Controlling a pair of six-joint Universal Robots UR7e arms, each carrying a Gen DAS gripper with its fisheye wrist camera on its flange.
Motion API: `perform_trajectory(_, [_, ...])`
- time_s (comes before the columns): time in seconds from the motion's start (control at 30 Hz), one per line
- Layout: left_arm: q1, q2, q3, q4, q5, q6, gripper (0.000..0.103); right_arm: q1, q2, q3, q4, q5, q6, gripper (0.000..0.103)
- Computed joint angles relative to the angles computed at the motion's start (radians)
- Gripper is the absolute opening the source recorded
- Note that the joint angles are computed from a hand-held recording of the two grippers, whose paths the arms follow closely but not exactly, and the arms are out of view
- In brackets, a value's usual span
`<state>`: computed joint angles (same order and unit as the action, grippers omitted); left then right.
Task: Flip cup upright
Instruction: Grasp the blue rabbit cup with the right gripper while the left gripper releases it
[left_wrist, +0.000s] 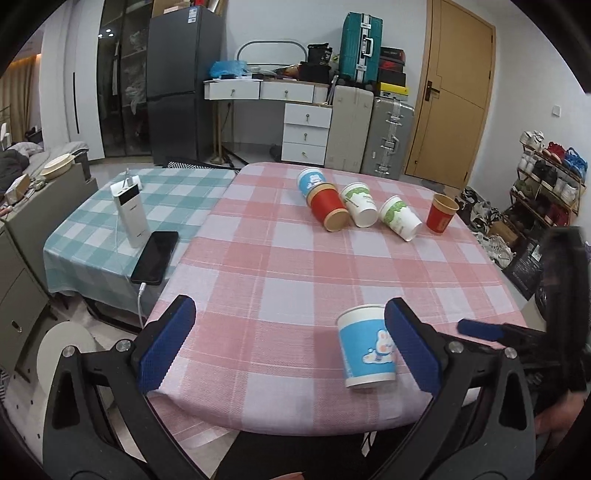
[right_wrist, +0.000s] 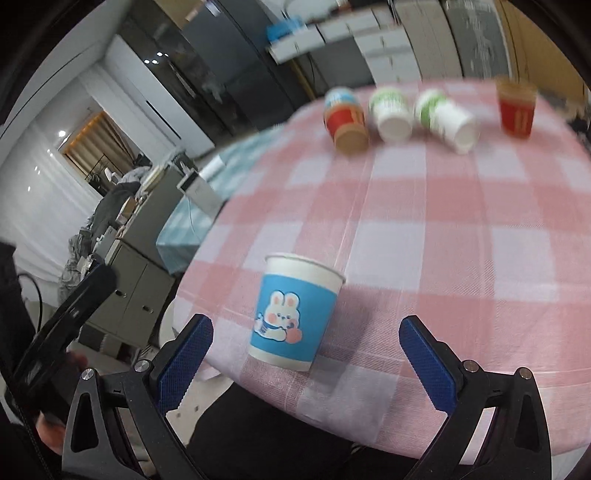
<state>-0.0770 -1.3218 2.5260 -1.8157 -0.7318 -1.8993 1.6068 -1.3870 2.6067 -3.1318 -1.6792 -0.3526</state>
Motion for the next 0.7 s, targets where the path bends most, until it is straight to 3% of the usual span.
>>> perform_trajectory(0.1, [-0.013,-0.044,0.031,0.021,-0.026,-0.035,0.102,-0.015,0.051,-0.065,0.105,0.001,0.029,0.103])
perform_trajectory(0.27, [-0.032,-0.117,0.089,0.008,-0.058,-0.056,0.102,-0.05,0.103,-0.178,0.316,0.112,0.058,0.103])
perform_trajectory(0.37, [-0.031,-0.142,0.116,-0.012,-0.068,-0.053,0.102,-0.053,0.154,-0.255,0.441,0.139,0.107,0.103])
perform_trajectory(0.5, [-0.021,-0.174,0.142,-0.032,-0.075,-0.051,0.102,-0.032,0.211,-0.339,0.561,0.11,0.156,0.103])
perform_trajectory(0.6, [-0.013,-0.187,0.156,-0.044,-0.075,-0.052,0.102,-0.017,0.241,-0.375,0.596,0.106,0.176,0.103])
perform_trajectory(0.7, [0.002,-0.189,0.169,-0.07,-0.074,-0.045,0.102,0.011,0.278,-0.412,0.623,0.051,0.194,0.103])
